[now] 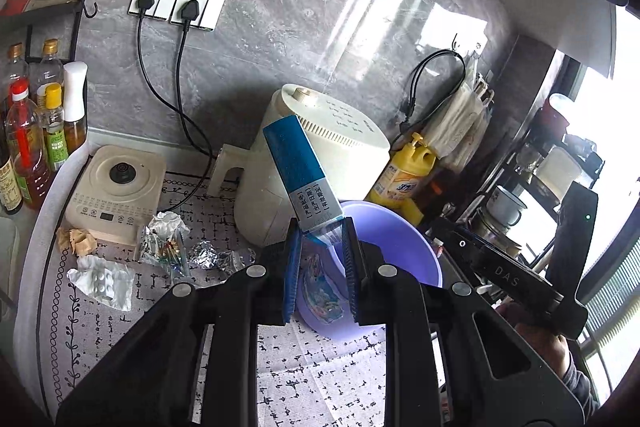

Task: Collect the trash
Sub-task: 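Carry the box with the left tool into the bucket while the right tool drops red paper there, then open both tools and return them toward the remaining trash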

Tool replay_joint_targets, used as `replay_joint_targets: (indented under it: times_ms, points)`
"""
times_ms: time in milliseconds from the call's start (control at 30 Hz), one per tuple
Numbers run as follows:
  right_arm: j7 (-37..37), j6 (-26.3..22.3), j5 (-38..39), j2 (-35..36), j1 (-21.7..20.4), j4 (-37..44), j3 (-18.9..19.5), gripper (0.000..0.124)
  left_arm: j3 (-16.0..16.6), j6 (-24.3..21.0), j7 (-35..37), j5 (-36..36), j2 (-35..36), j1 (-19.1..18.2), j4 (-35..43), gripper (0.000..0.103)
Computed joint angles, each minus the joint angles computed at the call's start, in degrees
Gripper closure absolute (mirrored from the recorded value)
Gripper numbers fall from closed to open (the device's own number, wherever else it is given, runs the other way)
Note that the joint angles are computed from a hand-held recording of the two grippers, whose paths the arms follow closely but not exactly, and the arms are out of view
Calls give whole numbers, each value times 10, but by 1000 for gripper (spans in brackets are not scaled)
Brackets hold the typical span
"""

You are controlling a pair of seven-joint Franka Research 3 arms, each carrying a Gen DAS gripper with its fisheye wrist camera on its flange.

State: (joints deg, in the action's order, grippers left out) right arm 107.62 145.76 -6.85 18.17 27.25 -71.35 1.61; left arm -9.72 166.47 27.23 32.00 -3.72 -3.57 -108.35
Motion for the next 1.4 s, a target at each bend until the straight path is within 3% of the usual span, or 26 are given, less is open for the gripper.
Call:
replay_joint_targets:
  times_ms: [267,300,567,667,700,733,800,867,933,1033,1200,1400]
  points:
    - [37,68,-7,-84,-27,-120,-6,62,-5,5,111,-78,81,-32,97,83]
    - [41,69,-11,-96,-32,-135,-6,62,-10,5,139,-103,94,-34,111,102]
    - [95,65,-64,-153,-72,-205,4,61,-34,-22,251,-210,193,-44,217,101]
    - [101,64,-75,-166,-84,-217,10,61,-22,-15,240,-224,190,-51,207,99]
    - [101,64,-74,-168,-87,-219,13,60,-19,-17,237,-225,187,-52,202,90]
    - [101,65,-73,-170,-90,-221,15,55,-16,-18,233,-226,181,-53,194,73]
    - [105,68,-71,-171,-93,-225,19,49,4,-9,197,-200,166,-63,172,57]
    - [89,67,-50,-167,-94,-221,24,49,13,-11,173,-182,151,-65,155,52]
    - [72,59,-32,-161,-92,-212,27,44,26,-21,135,-146,134,-70,140,36]
    - [67,60,-29,-153,-85,-201,30,32,37,-31,77,-80,104,-72,113,20]
    - [39,59,-6,-134,-71,-178,34,28,31,-61,-20,25,54,-56,71,8]
    - [-16,42,42,-110,-52,-151,41,28,10,-96,-84,79,-2,-24,18,7]
